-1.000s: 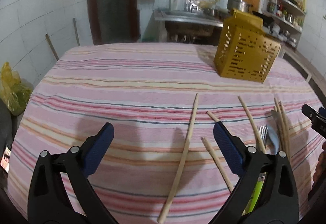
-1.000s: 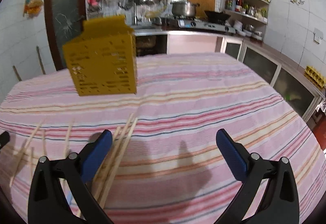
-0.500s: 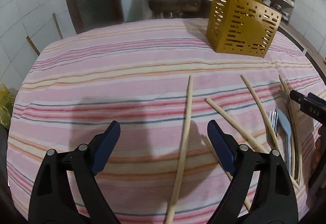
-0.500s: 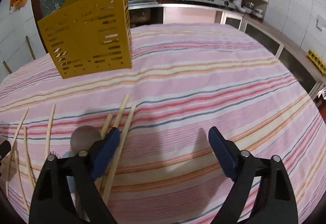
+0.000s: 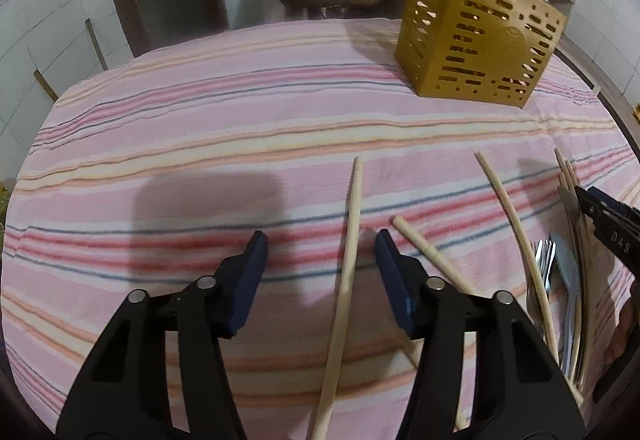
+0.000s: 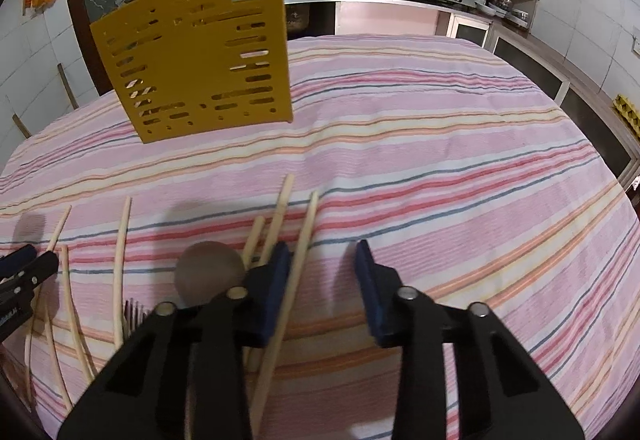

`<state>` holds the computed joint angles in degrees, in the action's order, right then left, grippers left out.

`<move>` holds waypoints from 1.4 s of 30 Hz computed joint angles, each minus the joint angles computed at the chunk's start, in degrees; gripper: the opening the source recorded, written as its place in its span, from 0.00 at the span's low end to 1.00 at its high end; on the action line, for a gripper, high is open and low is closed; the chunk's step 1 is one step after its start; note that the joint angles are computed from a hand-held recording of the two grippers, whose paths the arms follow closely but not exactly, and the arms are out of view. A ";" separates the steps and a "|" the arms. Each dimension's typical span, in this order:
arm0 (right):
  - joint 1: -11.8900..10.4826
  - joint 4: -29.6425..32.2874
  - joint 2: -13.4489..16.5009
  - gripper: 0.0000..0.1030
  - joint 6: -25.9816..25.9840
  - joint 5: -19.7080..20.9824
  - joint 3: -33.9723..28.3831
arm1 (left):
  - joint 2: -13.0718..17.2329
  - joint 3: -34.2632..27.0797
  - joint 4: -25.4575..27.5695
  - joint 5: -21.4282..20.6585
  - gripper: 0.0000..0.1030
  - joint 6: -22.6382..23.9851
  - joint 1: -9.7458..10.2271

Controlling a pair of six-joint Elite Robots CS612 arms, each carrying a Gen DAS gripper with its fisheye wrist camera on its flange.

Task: Organize utensils
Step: 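Close the left tool on a wooden chopstick while the right tool grasps another chopstick, then lift both held chopsticks upright and carry them over the yellow caddy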

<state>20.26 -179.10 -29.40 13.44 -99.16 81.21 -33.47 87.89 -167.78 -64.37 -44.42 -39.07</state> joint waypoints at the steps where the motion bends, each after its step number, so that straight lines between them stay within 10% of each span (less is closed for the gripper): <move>1: 0.21 0.29 0.06 0.28 -0.06 -0.37 -0.22 | 0.05 -0.21 0.27 -0.10 0.46 -0.20 0.15; 13: 0.31 3.06 0.34 0.08 0.10 0.85 -2.46 | 0.61 -2.35 1.83 -2.55 0.05 -2.00 1.31; 21: -1.01 -0.52 -0.96 0.06 0.41 4.84 -0.19 | -0.28 0.81 -4.99 -0.75 0.04 -4.99 0.74; 42: -3.12 -33.79 -4.14 0.06 -4.46 14.69 11.00 | -5.94 12.62 -20.55 29.54 0.04 -6.31 -9.97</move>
